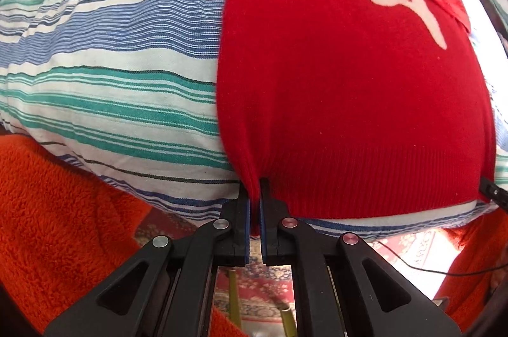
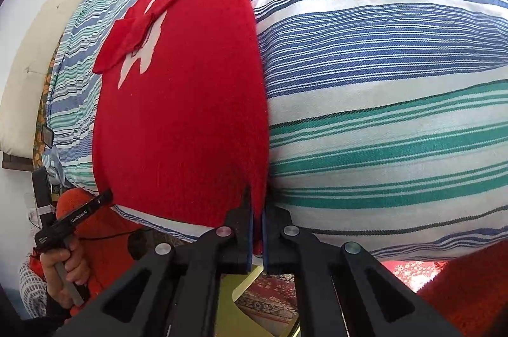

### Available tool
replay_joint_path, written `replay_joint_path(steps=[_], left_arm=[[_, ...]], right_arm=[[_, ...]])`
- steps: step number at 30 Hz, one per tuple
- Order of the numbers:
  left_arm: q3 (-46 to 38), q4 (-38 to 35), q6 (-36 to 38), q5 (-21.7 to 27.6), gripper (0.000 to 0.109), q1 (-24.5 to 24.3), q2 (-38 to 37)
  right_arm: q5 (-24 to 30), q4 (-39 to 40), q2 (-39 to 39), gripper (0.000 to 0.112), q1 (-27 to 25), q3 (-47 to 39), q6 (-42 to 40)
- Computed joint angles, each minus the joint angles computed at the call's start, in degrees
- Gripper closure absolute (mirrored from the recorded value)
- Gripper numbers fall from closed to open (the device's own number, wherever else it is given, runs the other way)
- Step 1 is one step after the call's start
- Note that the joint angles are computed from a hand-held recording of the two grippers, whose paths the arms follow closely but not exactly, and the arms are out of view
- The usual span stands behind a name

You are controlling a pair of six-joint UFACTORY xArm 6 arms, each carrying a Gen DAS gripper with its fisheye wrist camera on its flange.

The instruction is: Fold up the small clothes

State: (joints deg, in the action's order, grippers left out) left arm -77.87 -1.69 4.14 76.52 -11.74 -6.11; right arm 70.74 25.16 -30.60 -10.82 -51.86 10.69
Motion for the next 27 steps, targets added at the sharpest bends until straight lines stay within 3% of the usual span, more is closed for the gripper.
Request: replay_joint_path(steps=[4, 5, 7, 8, 9, 10, 12, 14, 15, 18, 21, 22, 24, 27], left_arm=[[-0.4, 1.4, -0.6, 0.1, 0.101, -1.2, 0.4], [-0.8, 1.6, -0.8, 0.5, 0.095, -1.3, 0.6], [-3.0, 3.0, -2.1, 2.7, 0.065, -1.4, 1.6], [-4.1, 4.0, -3.0, 4.3, 0.032, -1.1, 1.9], [-5.1, 4.1, -3.8, 5.6, 0.019, -0.4, 2.0], [-5.9, 2.8, -3.8, 6.7, 0.02, 0.7, 1.9], [-8.2, 0.1, -3.0, 10.1, 0.028, 2.9, 2.1], [-10.8, -1.1, -2.8, 11.1, 0.038, 4.1, 2.2], [-11.8, -0.4, -2.7, 10.5, 0.036, 4.5, 1.9], [-14.8, 3.3, -3.3, 3.8, 0.029, 3.8, 1.8], [-17.4, 2.1, -2.3, -4.5, 0.026, 3.4, 4.5], [-19.2, 0.9, 0.0, -6.3, 0.026, 4.7, 6.3], [-21.9, -0.4, 3.2, -10.8, 0.026, 2.4, 9.6], [-17.1, 3.4, 11.8, -23.2, 0.026, -4.8, 10.1]], right_arm=[[-0.1, -3.9, 0.1, 0.111, 2.2, -0.7, 0.2], [-0.2, -4.3, 0.2, 0.111, 2.4, -0.9, 0.2], [-0.2, -3.6, -0.3, 0.109, 2.0, -0.8, -0.5], [0.1, -2.4, -0.8, 0.104, 1.3, -0.6, -1.2], [0.8, -1.2, -0.9, 0.098, 0.6, -0.8, -1.5], [2.1, -0.4, -1.0, 0.094, -0.3, -1.4, -1.8], [4.6, -0.2, -1.6, 0.072, -2.0, -2.5, -2.1], [8.0, -2.5, -2.1, 0.064, -4.2, -4.5, -2.5], [9.5, -4.7, -2.2, 0.064, -5.8, -5.9, -2.7], [11.0, -14.2, -1.7, 0.063, -8.2, -11.2, -2.9], [8.6, -20.8, 2.0, 0.063, -7.8, -17.8, -6.5], [7.5, -21.1, 3.5, 0.063, -7.1, -19.8, -7.7], [5.6, -20.0, 7.3, 0.063, -5.4, -23.7, -9.4], [3.3, -17.3, 11.5, 0.063, -1.1, -26.3, -8.2]])
